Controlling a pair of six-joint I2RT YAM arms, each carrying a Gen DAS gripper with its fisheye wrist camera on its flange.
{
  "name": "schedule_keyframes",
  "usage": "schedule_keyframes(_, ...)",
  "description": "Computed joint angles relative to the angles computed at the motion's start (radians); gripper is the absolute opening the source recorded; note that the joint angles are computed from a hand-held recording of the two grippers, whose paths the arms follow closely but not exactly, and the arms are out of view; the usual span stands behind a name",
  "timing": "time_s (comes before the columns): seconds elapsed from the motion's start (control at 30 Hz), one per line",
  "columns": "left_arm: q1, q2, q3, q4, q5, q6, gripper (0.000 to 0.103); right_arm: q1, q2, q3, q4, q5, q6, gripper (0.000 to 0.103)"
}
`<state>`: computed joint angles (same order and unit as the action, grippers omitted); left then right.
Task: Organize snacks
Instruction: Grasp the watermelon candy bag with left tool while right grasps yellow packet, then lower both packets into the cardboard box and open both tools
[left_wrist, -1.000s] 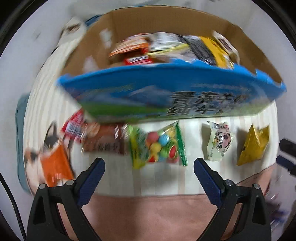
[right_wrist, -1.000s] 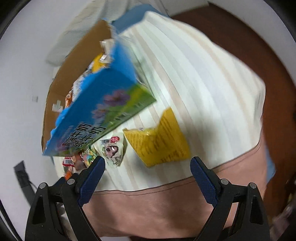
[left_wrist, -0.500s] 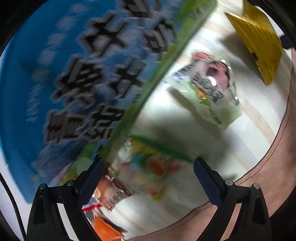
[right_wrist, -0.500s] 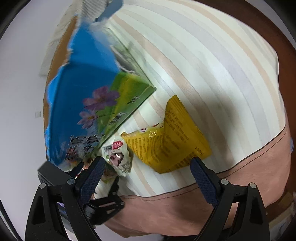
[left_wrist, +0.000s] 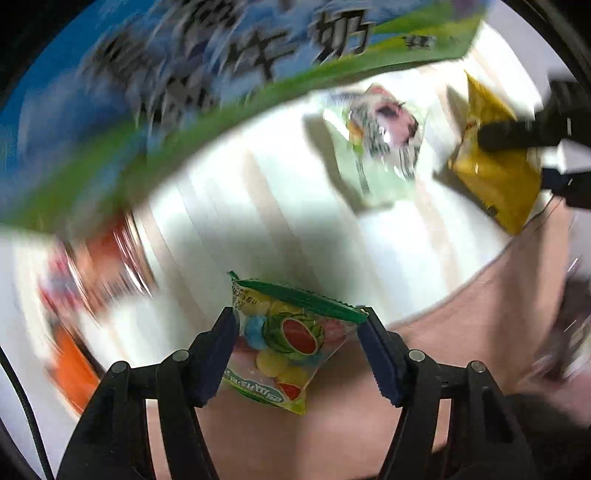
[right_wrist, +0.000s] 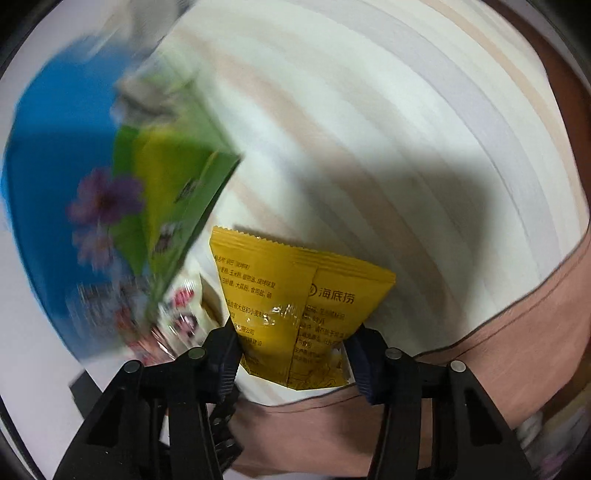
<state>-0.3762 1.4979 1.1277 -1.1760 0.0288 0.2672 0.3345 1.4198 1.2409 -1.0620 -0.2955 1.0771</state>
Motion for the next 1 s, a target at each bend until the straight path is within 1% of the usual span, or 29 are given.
schedule_keyframes(0.1,0.091,0.008,-0.023,-0.056,0.138,-0.086,0.064,0.084,0.107,0.153,-0.17,0.097,-0.232,0.053)
schedule_keyframes(0.13,0.131,0.014,-0.033,-0.066,0.178,-0.099,0.065,0.104,0.13,0.183,-0.209,0.118,-0.281,0.053)
schedule_keyframes(0.17,0.152,0.022,-0.038,-0.068,0.199,-0.106,0.066,0.134,0.155,0.219,-0.257,0.154,-0.332,0.053)
schedule_keyframes(0.2,0.175,0.027,-0.048,-0.063,0.218,-0.112,0.067,0.153,0.172,0.239,-0.281,0.177,-0.357,0.053)
schedule_keyframes(0.27,0.207,0.045,-0.061,-0.06,0.233,-0.076,0.068,0.172,0.189,0.258,-0.296,0.21,-0.367,0.053)
schedule_keyframes(0.33,0.184,0.068,-0.073,-0.047,0.199,-0.028,0.069,0.175,0.201,0.273,-0.285,0.213,-0.34,0.058)
schedule_keyframes(0.4,0.124,0.046,-0.094,-0.035,0.148,0.008,0.071,0.162,0.208,0.276,-0.27,0.221,-0.322,0.06)
schedule_keyframes(0.5,0.034,0.007,-0.135,-0.01,0.098,-0.007,0.071,0.168,0.229,0.271,-0.252,0.247,-0.306,0.064)
schedule_keyframes(0.53,-0.005,-0.003,-0.106,-0.043,0.098,-0.042,0.071,0.167,0.225,0.253,-0.24,0.255,-0.311,0.064)
schedule_keyframes(0.57,-0.015,-0.013,-0.109,-0.042,0.097,-0.053,0.071,0.158,0.207,0.218,-0.223,0.264,-0.325,0.064)
schedule_keyframes(0.6,-0.034,-0.025,-0.122,-0.031,0.098,-0.075,0.071,0.168,0.211,0.214,-0.215,0.273,-0.321,0.064)
schedule_keyframes(0.63,-0.034,-0.028,-0.113,-0.034,0.097,-0.08,0.069,0.169,0.211,0.212,-0.21,0.278,-0.323,0.064)
schedule_keyframes(0.67,-0.044,-0.046,-0.099,-0.041,0.089,-0.105,0.06,0.171,0.209,0.206,-0.203,0.283,-0.324,0.063)
schedule_keyframes(0.7,-0.052,-0.073,-0.098,-0.042,0.086,-0.13,0.059,0.174,0.203,0.199,-0.195,0.29,-0.325,0.061)
schedule_keyframes(0.77,0.017,-0.089,-0.099,-0.035,0.088,-0.092,0.056,0.187,0.189,0.187,-0.183,0.309,-0.323,0.055)
schedule_keyframes(0.8,0.023,-0.119,-0.115,-0.031,0.089,-0.105,0.056,0.19,0.178,0.18,-0.177,0.312,-0.323,0.052)
schedule_keyframes(0.83,0.053,-0.127,-0.122,-0.04,0.091,-0.087,0.055,0.191,0.158,0.167,-0.179,0.311,-0.324,0.051)
schedule_keyframes(0.9,0.105,-0.128,-0.036,-0.099,0.117,-0.06,0.055,0.189,0.127,0.148,-0.18,0.296,-0.322,0.05)
schedule_keyframes(1.0,0.127,-0.174,0.021,-0.157,0.148,-0.06,0.053,0.172,0.077,0.141,-0.185,0.265,-0.333,0.049)
